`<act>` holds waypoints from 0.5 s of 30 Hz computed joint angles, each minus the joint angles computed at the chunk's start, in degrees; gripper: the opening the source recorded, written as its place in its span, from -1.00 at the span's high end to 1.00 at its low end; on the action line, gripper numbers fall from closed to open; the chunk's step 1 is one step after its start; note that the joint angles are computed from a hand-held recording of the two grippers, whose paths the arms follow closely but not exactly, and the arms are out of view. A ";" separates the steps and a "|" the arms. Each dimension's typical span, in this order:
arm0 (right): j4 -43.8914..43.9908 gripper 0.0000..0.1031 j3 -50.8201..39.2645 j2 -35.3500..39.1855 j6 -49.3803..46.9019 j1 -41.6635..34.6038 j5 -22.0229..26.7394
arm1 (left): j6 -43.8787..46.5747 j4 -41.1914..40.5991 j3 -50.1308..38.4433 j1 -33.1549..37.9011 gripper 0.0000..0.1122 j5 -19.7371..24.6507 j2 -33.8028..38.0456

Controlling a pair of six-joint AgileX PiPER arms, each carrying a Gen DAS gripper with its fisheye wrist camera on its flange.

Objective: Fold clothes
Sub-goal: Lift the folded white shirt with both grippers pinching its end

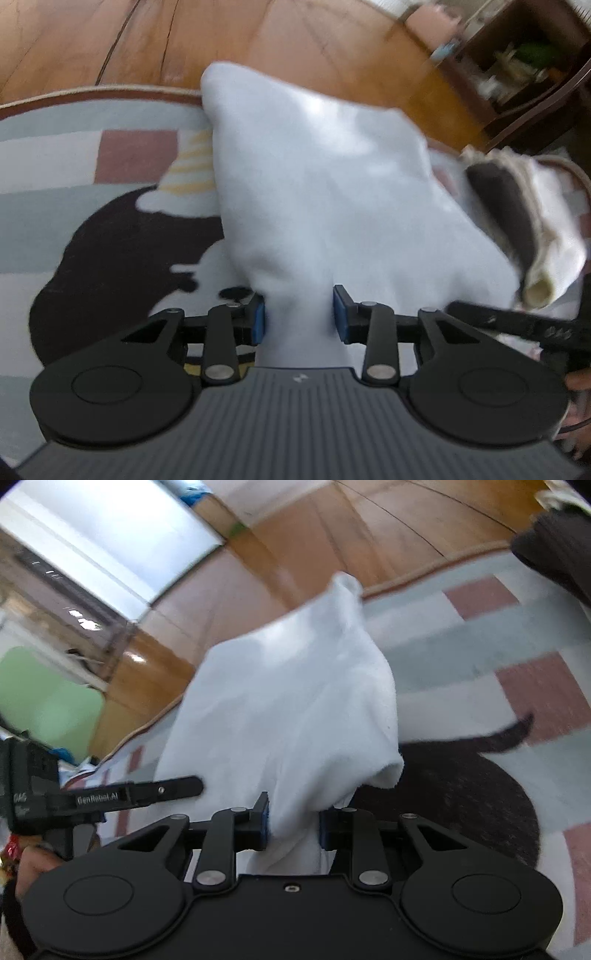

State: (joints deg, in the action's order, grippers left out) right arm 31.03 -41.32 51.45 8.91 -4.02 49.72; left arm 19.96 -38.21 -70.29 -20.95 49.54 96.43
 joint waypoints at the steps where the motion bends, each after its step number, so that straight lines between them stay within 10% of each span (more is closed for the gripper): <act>1: -0.25 0.37 0.08 0.23 0.83 -0.28 0.20 | -0.76 0.46 -0.51 0.07 0.35 0.35 0.67; 11: -4.98 -0.39 2.10 3.80 10.25 0.37 -4.29 | 7.25 -17.27 0.53 8.44 0.08 2.92 7.97; 13: 0.62 -0.37 2.55 5.22 5.04 -0.86 -5.38 | 9.48 -22.64 0.51 9.82 0.07 4.20 10.28; 15: 3.88 0.26 2.86 6.43 1.10 0.40 -7.37 | 9.38 -23.48 1.41 8.91 0.23 1.59 9.84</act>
State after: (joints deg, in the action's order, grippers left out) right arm 34.91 -38.46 57.89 10.01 -3.62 42.35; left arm 29.34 -61.69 -68.88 -12.04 51.14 106.27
